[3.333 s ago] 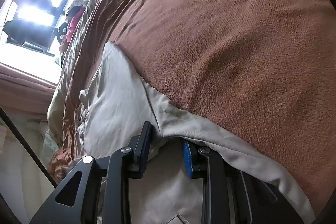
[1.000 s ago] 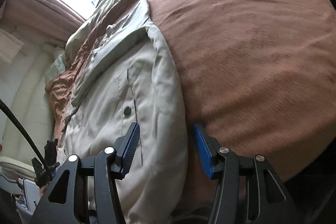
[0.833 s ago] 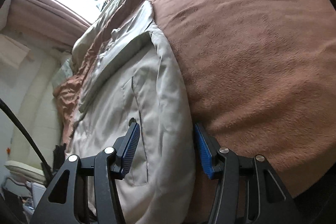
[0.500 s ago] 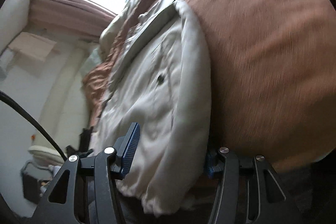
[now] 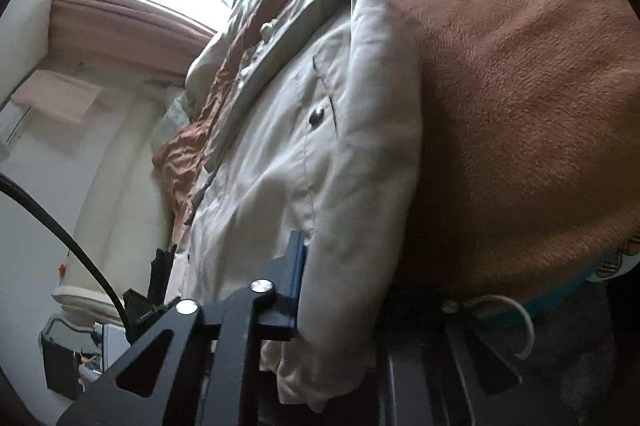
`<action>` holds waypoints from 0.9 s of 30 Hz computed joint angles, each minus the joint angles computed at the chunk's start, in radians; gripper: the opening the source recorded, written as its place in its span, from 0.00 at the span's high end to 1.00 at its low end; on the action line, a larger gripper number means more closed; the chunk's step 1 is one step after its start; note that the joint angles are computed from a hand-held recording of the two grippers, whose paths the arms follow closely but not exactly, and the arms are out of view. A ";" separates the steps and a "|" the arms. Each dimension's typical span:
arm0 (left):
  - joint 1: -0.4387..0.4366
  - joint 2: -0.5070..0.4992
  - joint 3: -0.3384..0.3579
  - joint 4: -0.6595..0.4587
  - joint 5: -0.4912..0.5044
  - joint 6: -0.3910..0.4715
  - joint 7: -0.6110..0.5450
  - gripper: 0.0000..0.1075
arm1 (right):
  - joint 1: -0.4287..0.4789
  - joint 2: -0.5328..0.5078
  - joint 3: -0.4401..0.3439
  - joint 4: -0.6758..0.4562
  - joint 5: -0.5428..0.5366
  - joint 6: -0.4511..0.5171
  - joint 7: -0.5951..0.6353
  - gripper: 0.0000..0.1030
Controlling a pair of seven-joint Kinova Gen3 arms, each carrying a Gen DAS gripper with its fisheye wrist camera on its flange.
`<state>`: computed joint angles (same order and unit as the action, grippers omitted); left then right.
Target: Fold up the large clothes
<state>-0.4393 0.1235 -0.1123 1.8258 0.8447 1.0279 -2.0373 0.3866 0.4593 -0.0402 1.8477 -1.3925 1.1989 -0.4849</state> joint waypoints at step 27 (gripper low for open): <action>0.009 -0.365 -0.269 0.014 0.079 0.200 0.002 0.94 | 0.108 -0.407 0.283 0.280 0.035 0.334 0.150 0.99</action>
